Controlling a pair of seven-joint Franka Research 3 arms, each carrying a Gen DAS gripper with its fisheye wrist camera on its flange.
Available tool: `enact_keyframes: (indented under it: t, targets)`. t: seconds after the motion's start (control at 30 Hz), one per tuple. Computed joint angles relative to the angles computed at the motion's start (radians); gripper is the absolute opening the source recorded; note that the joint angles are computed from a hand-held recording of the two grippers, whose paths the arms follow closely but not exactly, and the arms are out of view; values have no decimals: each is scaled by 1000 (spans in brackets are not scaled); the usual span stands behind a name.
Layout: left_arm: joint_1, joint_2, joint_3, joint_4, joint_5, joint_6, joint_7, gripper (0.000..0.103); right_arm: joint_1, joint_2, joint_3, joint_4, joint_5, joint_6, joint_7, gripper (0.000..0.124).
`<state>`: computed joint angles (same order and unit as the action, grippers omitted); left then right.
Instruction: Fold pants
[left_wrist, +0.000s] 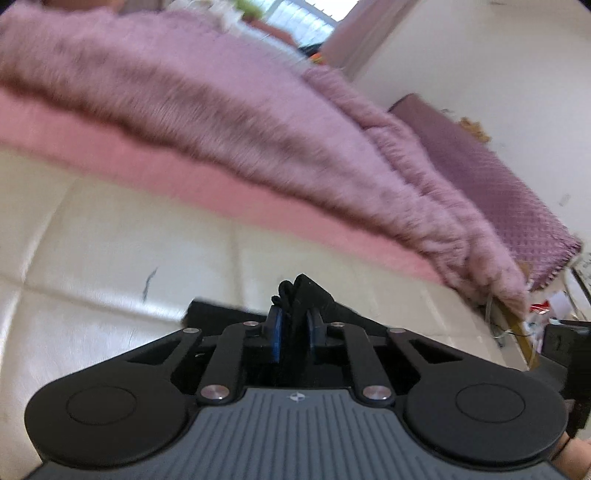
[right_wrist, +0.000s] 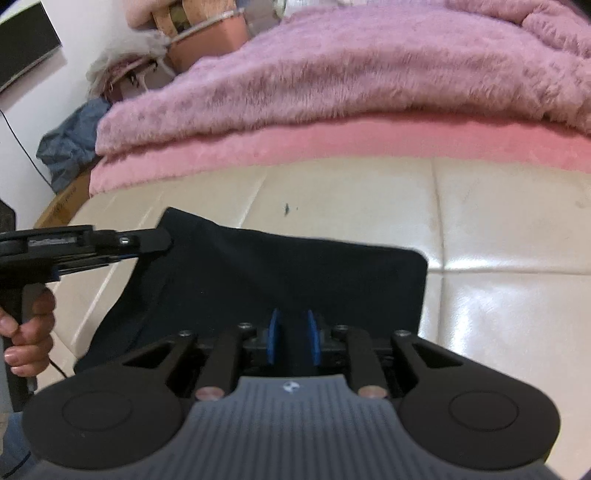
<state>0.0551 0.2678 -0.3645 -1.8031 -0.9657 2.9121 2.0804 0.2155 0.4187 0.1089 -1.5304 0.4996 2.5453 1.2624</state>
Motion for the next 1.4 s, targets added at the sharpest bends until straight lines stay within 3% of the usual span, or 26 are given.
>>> enact_keyframes:
  t: [0.07,0.17,0.23,0.37,0.5,0.57,0.7,0.8,0.87,0.93,1.03,1.2,1.4]
  targets:
    - [13,-18,-9,-6,-32,-3,45,14,-6,-38,6,-41,21,36,-21,19]
    - [-13,3,45,-6,65,-27,-68,14,11,-76,-13,-88,-12,80,-17,18]
    - [-8,21,50,-9,100,-39,-107,14,22,-74,-26,-95,-48,97,-1,14]
    - [29,47,20,-12,70,-17,-119,14,27,-20,-35,-40,-76,110,43,11]
    - [28,65,33,-20,158,-14,-217,14,36,66,-44,53,-140,107,76,6]
    - [42,68,19,-25,174,-8,-222,15,44,106,-54,97,-170,87,95,0]
    - [65,74,-2,-27,208,-10,-242,18,57,148,-70,137,-217,88,138,0]
    - [23,49,58,-29,330,-44,-372,29,75,149,-89,152,-264,73,176,0]
    - [-17,21,106,-48,442,-40,-478,30,76,117,-90,117,-274,86,197,0]
    - [-26,-26,119,-84,515,-48,-530,30,46,58,-53,45,-229,112,170,1]
    - [-19,-110,102,-155,519,-55,-503,30,29,-51,-30,-85,-187,145,125,3]
    - [-85,-229,130,-264,526,-101,-477,24,29,-230,-10,-301,-125,179,30,3]
    - [-159,-291,179,-355,713,-122,-645,16,67,-371,-23,-489,-165,177,22,4]
